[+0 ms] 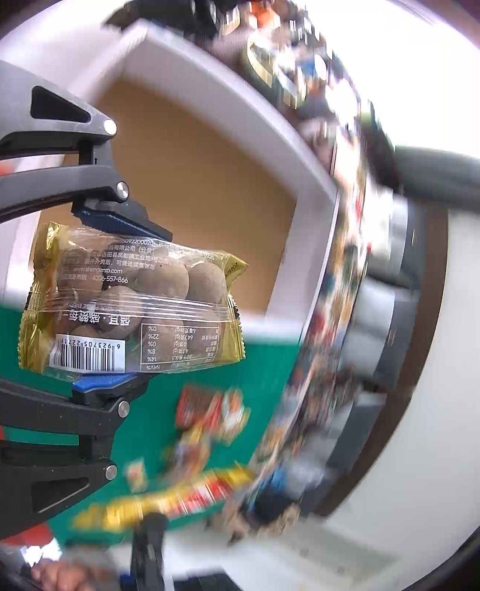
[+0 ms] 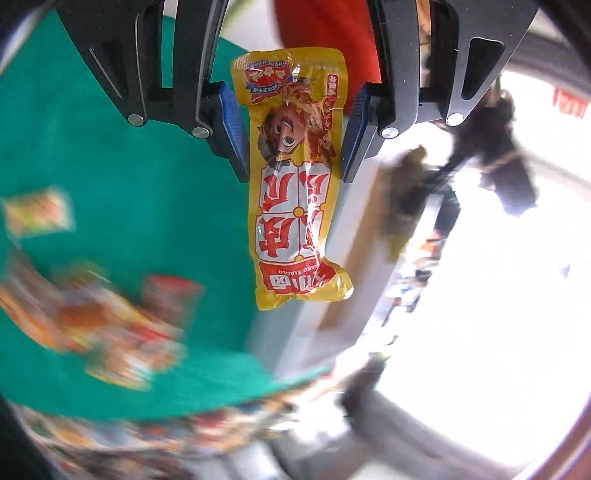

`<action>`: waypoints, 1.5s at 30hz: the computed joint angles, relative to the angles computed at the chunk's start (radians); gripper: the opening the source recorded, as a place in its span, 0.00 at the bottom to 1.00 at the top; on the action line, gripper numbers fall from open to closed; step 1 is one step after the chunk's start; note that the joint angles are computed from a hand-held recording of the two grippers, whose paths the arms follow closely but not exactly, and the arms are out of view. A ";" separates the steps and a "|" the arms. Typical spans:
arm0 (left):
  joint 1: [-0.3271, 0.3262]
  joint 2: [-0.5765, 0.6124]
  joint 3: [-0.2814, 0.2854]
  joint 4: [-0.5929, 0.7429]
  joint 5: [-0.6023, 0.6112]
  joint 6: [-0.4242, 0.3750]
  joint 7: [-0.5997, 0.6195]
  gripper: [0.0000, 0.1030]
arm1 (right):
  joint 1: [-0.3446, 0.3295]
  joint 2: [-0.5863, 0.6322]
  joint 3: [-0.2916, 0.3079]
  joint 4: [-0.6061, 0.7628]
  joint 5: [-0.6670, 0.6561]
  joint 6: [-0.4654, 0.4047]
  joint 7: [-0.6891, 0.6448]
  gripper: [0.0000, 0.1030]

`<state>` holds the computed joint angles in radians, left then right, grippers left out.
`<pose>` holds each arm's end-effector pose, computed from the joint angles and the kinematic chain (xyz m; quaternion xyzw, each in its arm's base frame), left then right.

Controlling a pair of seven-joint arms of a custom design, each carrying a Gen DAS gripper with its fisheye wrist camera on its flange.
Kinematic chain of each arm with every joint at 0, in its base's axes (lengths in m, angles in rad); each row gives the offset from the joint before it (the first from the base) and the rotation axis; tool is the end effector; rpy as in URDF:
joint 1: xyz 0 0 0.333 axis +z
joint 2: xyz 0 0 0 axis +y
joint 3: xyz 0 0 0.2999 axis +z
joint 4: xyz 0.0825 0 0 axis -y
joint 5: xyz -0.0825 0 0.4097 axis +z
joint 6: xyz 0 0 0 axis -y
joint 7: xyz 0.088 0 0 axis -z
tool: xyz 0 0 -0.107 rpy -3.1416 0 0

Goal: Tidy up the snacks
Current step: 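Carry the yellow packet and gold bag into the white box and release both, then move the left tool toward the red fish-snack pouch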

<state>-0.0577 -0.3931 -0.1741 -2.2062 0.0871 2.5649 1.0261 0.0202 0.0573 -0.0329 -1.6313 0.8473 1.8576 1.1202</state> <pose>0.5011 -0.1311 0.6018 -0.7326 0.5718 -0.3080 0.2036 0.6246 0.0509 0.5968 -0.7225 0.5573 0.1458 0.3823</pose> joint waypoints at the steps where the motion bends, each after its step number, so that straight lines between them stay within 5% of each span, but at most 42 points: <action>1: 0.031 -0.010 -0.004 -0.006 0.039 -0.020 -0.019 0.57 | 0.020 0.021 0.020 0.043 0.014 -0.001 0.008 0.49; 4: 0.114 -0.020 -0.015 -0.012 0.155 -0.099 -0.081 0.62 | 0.083 0.085 0.076 0.153 -0.006 0.042 0.029 0.50; 9: 0.158 -0.071 0.005 -0.082 0.218 -0.107 -0.144 0.88 | 0.185 0.186 0.149 0.247 -0.071 0.211 0.046 0.63; 16: 0.140 -0.146 0.005 -0.155 0.191 -0.039 -0.165 0.90 | 0.145 0.077 0.128 0.130 -0.033 0.288 -0.031 0.64; 23: -0.030 -0.080 -0.032 -0.092 0.053 0.063 -0.073 0.92 | 0.068 0.005 0.018 -0.104 -0.207 0.521 -0.078 0.69; 28: -0.173 0.090 -0.076 0.003 -0.033 0.143 0.035 1.00 | -0.020 -0.038 -0.055 -0.351 -0.405 0.725 -0.086 0.69; 33: -0.206 0.363 -0.152 0.166 0.127 0.087 -0.104 1.00 | -0.102 -0.061 -0.102 -0.517 -0.431 0.882 -0.143 0.69; 38: -0.291 0.548 -0.105 0.301 0.288 -0.004 -0.225 0.99 | -0.148 -0.031 -0.108 -0.542 -0.346 0.951 -0.228 0.69; 41: -0.329 0.610 -0.076 0.379 0.343 -0.062 -0.221 0.99 | -0.163 -0.019 -0.094 -0.539 -0.248 0.979 -0.327 0.70; 45: -0.343 0.677 -0.049 0.460 0.347 -0.080 -0.174 0.99 | -0.165 -0.009 -0.085 -0.521 -0.266 0.972 -0.294 0.77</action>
